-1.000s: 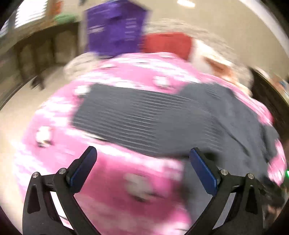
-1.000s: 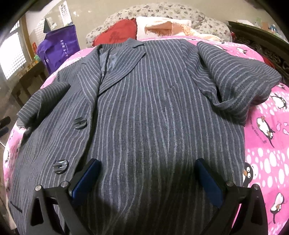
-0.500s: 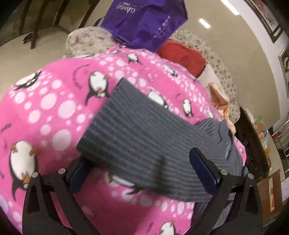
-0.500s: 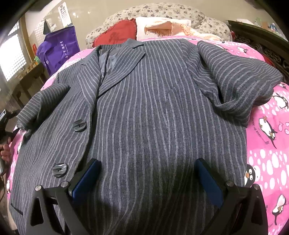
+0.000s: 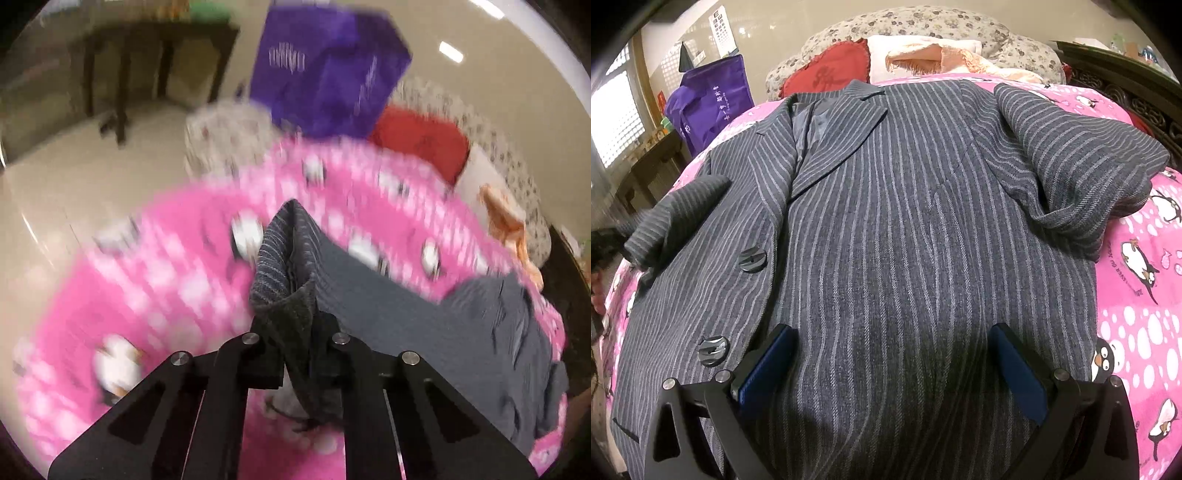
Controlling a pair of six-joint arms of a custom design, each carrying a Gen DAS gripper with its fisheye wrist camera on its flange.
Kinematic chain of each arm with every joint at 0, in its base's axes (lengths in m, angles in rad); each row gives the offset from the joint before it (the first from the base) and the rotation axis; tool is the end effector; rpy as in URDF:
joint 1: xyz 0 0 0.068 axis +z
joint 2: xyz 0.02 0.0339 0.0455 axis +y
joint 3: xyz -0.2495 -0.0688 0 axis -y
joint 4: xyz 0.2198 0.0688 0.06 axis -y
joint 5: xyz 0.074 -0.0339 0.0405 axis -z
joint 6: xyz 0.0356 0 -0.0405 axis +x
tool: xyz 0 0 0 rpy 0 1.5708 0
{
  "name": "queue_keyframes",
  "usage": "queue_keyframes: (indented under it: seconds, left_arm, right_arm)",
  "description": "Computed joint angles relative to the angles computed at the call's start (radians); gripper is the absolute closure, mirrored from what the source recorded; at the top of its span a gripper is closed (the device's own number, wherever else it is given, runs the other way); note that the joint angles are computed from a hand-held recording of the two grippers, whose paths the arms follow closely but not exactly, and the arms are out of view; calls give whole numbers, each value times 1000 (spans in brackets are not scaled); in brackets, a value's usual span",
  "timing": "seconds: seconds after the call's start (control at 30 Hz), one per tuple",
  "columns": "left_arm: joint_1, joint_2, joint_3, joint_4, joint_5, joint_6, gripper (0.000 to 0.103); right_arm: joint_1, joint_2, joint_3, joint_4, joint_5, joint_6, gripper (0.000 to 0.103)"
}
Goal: Fold large clothes
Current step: 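Lift the held sleeve and fold it across the jacket front with the left gripper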
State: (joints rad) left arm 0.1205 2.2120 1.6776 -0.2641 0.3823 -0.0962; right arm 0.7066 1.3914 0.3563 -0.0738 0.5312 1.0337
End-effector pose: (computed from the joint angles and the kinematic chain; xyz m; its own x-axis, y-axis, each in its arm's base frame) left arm 0.4619 0.0425 0.1765 -0.7219 -0.1772 -0.6689 0.0779 0.9397 -0.3330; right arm 0.1531 0.1070 0.1069 -0.6818 0.3920 -0.6176 0.3864 0.9099 0.1509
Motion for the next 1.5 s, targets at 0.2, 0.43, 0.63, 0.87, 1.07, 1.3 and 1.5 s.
queue_keyframes:
  seconds: [0.2,0.43,0.63,0.87,1.07,1.3,1.5]
  left_arm:
    - [128,-57,114,18,-24,-104,96]
    - [133,-103,90,5,-16,-86,96]
    - [-133,-148,-64,49,117,-44,96]
    - [-534,13,-19,46,182,-104,94]
    - [-664,29,-79,-18,129,19,62]
    - [-586,-248,-454,147,51,156,54]
    - [-440,-310,-800,392,-19,215,52]
  right_arm:
    - [1,-2,-2,4,0,1,0]
    - [-4,-2,-4,9,-3,-5,0]
    - [0,-7,-5,4,0,0,0]
    - [10,-19,-16,8,3,12,0]
    - [14,-15,-16,8,5,14,0]
    - [10,-3,3,-14,2,14,0]
    - [-92,-12,135,-218,-157,-69,10]
